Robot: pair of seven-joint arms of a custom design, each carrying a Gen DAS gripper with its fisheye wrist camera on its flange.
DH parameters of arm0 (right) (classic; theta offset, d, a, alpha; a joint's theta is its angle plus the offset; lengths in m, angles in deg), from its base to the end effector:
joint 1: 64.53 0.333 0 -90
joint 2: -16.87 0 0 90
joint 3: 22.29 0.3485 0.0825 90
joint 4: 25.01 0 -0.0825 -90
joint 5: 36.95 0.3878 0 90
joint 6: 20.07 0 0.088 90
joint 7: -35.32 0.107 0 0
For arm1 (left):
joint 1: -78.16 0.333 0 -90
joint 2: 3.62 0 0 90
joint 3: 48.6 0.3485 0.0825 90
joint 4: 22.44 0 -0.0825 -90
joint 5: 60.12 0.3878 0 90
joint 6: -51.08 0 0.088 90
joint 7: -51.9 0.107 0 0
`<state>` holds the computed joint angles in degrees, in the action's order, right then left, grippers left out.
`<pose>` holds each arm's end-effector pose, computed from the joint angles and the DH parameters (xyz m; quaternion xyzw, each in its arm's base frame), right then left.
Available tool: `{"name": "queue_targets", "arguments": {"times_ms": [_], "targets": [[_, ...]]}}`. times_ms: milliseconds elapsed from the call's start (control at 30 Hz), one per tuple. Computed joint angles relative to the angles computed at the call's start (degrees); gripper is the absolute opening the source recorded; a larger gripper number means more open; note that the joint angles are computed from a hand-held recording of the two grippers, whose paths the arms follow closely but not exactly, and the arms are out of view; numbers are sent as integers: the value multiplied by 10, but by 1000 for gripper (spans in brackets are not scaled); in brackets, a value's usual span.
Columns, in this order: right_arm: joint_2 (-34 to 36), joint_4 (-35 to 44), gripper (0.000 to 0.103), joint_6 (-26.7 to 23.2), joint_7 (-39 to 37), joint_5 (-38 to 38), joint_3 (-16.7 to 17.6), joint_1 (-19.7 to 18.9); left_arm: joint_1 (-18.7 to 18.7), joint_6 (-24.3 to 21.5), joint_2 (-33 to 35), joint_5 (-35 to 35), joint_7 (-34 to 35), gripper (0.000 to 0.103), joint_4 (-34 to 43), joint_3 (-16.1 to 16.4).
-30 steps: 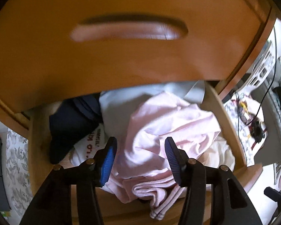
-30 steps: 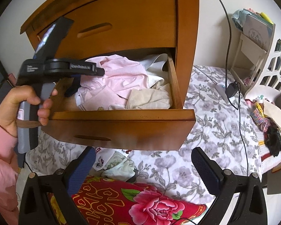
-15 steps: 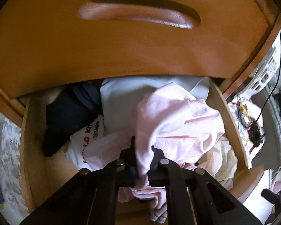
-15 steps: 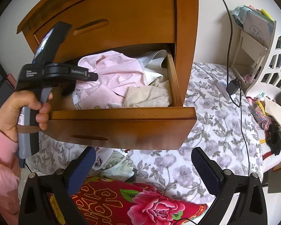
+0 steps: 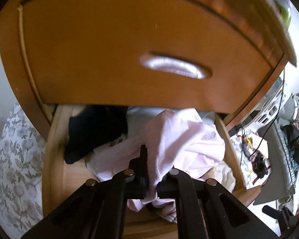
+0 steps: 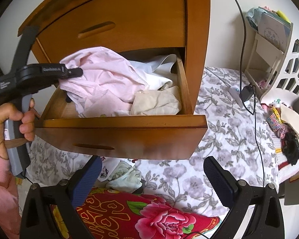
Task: Organize soft objects
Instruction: 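Close the left tool on the pink shirt and lift it, then pull the pink shirt up out of the drawer with the left tool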
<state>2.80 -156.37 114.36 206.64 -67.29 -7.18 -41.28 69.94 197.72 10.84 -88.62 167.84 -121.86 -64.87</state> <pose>0.3888 0.3076 0.5082 -0.5205 0.8077 -0.1997 0.1916 0.6335 -0.2593 0.5300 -0.4732 0.8082 -0.3480 0.0421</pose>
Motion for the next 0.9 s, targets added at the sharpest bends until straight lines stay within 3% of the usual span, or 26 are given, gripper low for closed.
{"name": "queue_targets", "arguments": {"times_ms": [600, 900], "targets": [[-5, 8, 103, -15, 9, -10, 7, 5, 17, 74, -73, -120, 83, 6, -28, 5], [-10, 18, 103, -33, 18, -21, 16, 11, 5, 87, -144, -204, 143, 6, -67, 36]]}}
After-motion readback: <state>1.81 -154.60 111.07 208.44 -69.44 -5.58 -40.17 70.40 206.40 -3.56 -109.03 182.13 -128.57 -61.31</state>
